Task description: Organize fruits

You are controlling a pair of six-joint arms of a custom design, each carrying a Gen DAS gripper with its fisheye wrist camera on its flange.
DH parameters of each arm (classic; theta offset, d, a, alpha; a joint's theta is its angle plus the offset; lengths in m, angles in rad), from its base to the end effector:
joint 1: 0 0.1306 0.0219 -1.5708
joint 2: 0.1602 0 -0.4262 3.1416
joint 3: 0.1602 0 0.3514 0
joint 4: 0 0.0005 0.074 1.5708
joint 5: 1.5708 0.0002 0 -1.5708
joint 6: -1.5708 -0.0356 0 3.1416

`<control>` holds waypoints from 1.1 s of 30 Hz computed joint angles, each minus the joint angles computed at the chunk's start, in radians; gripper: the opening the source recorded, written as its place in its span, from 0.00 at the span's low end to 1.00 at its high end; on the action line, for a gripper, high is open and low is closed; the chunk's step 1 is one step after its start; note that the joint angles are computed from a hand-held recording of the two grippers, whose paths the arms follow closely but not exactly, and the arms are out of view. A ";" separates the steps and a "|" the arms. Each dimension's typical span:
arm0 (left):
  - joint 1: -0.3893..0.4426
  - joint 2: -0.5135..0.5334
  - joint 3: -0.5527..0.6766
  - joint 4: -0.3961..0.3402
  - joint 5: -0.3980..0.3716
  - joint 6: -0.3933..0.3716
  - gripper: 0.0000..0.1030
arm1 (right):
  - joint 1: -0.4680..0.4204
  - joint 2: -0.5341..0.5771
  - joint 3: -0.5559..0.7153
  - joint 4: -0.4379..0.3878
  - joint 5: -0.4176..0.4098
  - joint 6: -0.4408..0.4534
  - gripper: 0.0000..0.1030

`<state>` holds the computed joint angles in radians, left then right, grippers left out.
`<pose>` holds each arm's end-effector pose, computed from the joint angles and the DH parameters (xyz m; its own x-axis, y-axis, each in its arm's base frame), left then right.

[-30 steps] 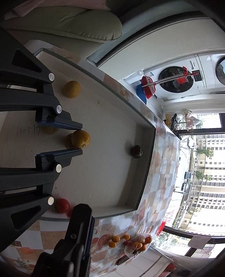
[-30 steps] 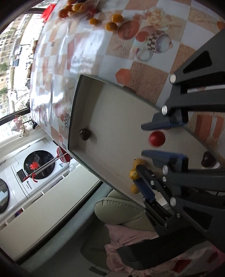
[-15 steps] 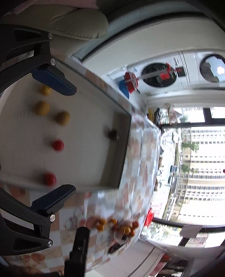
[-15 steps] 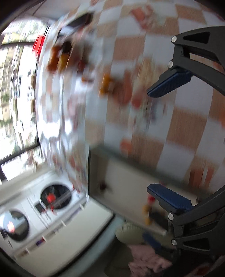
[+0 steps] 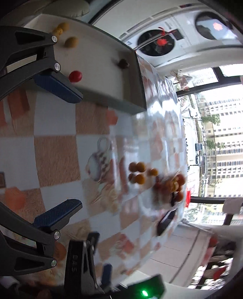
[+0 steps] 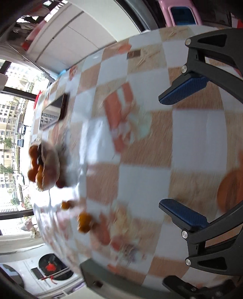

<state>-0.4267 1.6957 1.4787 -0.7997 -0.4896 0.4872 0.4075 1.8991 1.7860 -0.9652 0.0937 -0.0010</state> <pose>0.4985 -0.2088 0.3742 -0.7496 -0.1131 -0.6522 -0.2387 0.9652 0.1070 0.5732 0.2432 0.3708 -0.8094 -0.3483 -0.4729 -0.3531 0.9320 -0.0820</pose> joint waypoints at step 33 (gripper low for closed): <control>0.027 0.044 -0.023 0.040 0.108 0.075 1.00 | -0.032 -0.067 -0.155 0.200 -0.071 0.004 1.00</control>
